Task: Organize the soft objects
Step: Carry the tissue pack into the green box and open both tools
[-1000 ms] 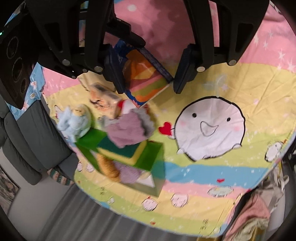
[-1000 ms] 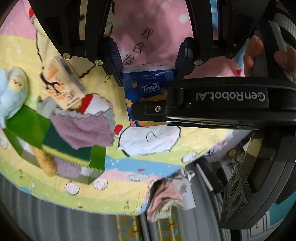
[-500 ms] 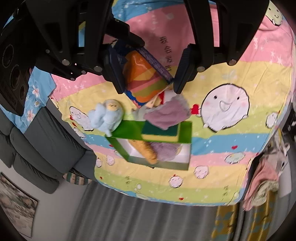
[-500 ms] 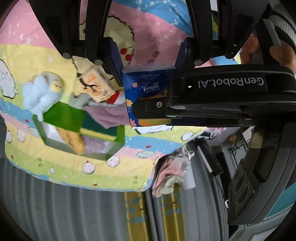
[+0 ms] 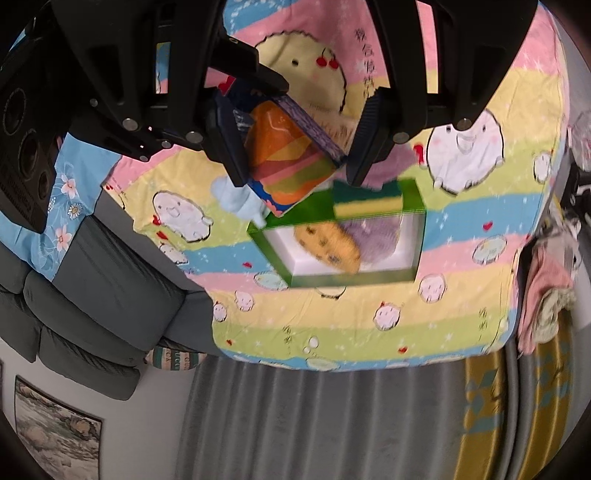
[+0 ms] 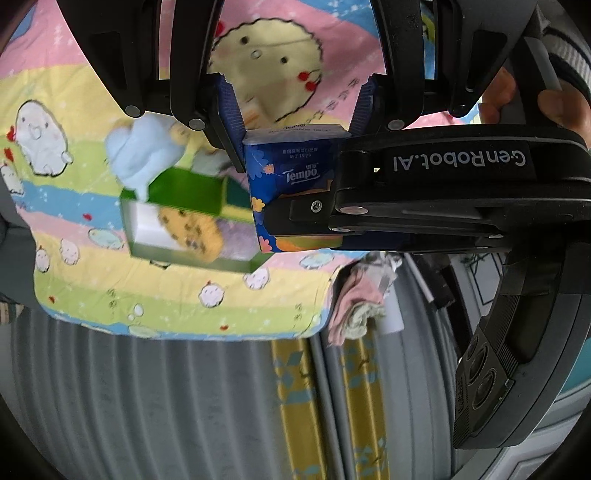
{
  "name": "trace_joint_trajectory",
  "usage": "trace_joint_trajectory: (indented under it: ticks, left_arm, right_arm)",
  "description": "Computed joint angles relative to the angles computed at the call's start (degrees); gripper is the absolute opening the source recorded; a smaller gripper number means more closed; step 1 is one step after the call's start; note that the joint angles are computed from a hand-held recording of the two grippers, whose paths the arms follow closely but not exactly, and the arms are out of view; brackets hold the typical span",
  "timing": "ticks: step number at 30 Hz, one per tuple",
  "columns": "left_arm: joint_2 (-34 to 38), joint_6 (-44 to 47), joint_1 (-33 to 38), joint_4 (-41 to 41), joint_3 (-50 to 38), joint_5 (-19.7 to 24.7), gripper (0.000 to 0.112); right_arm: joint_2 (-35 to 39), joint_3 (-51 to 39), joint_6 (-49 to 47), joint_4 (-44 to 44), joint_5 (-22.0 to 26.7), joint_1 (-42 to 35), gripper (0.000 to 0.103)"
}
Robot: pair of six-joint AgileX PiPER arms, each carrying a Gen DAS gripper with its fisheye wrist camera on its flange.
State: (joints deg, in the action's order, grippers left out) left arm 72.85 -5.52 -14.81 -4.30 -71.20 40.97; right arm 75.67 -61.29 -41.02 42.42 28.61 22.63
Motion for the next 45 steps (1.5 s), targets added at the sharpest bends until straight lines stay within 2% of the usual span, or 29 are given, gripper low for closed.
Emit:
trace_joint_trajectory:
  ticks: [7,14,18,21,33,36,41,42,43,45]
  left_arm:
    - [6.85,-2.06,-2.28,4.28,-12.31,2.41,0.054]
    - [16.20,-0.70,-1.16,3.79,-26.87,5.73,0.054]
    - [23.39,-0.43,0.65,3.18,-36.90,8.48,0.054]
    - [27.96,-0.19,1.82,3.57,-42.62,9.85,0.054]
    - [42.84,2.61,8.96,-1.52,-56.83,12.97,0.055]
    - [47.26,2.84,10.96,-3.59,-60.55,15.06,0.055]
    - [52.74,2.07,12.66,-5.19,-64.01,18.07,0.056]
    - [53.85,1.85,12.81,-5.49,-64.91,19.08,0.060]
    - [54.59,1.54,12.88,-5.73,-65.45,19.79,0.070]
    - [56.16,0.59,13.09,-6.16,-66.77,21.73,0.083]
  right_arm:
    - [3.50,-8.09,-4.57,4.38,4.16,-5.78,0.054]
    - [10.51,-19.84,-2.69,2.79,6.45,-8.10,0.054]
    - [17.20,-29.13,0.45,-0.50,7.61,-7.93,0.054]
    - [22.56,-35.32,-0.84,1.64,10.03,-9.23,0.054]
    - [44.28,-61.41,7.29,-5.70,17.42,-7.23,0.054]
    - [49.32,-67.60,11.22,-9.69,20.04,-5.94,0.054]
    - [59.21,-82.47,18.97,-17.65,28.47,-3.98,0.054]
    - [60.91,-84.98,20.40,-19.00,29.79,-3.70,0.054]
    - [61.94,-86.30,21.81,-20.53,30.41,-3.33,0.054]
    - [63.75,-88.88,24.34,-23.59,31.69,-2.72,0.054]
